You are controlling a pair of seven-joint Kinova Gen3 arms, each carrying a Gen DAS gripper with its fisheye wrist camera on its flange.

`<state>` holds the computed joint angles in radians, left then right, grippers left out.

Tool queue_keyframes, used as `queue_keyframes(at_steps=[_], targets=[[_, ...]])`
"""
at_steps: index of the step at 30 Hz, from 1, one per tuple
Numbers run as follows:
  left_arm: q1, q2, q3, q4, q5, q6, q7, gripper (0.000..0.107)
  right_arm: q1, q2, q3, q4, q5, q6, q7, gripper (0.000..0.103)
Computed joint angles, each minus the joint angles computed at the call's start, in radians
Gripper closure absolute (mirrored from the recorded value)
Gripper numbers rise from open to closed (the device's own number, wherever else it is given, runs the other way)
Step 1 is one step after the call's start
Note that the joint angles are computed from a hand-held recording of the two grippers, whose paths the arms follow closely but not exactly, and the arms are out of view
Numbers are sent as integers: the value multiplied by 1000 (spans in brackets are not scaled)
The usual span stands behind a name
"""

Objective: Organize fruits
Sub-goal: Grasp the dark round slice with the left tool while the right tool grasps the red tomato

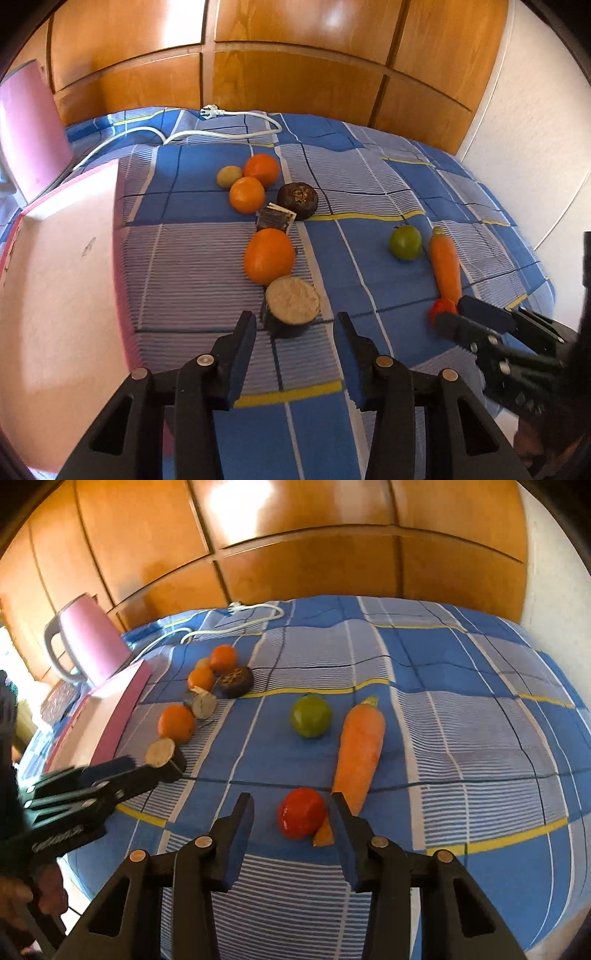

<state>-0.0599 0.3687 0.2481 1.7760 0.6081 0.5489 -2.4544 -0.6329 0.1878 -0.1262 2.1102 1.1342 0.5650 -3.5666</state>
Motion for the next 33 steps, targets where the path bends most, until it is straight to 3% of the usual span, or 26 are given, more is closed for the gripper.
queue_keyframes(at_steps=[6, 8, 11, 19, 25, 33], targets=[[56, 41, -18, -31, -70, -41, 65, 66, 17, 13, 4, -20, -14, -39, 55, 64], [39, 51, 3, -23, -72, -65, 66, 70, 20, 28, 6, -39, -51, -38, 117, 72], [-19, 55, 58, 2, -26, -89, 12, 70, 12, 55, 23, -53, -81, -43, 165, 78], [-86, 42, 103, 41, 63, -86, -57, 71, -23, 58, 58, -25, 4, -64, 84, 77], [-125, 8, 109, 78, 167, -63, -166, 71, -68, 92, 42, -67, -19, 50, 122, 76], [-136, -65, 58, 121, 322, -38, -306, 71, -44, 87, 38, -94, -104, 39, 208, 77]])
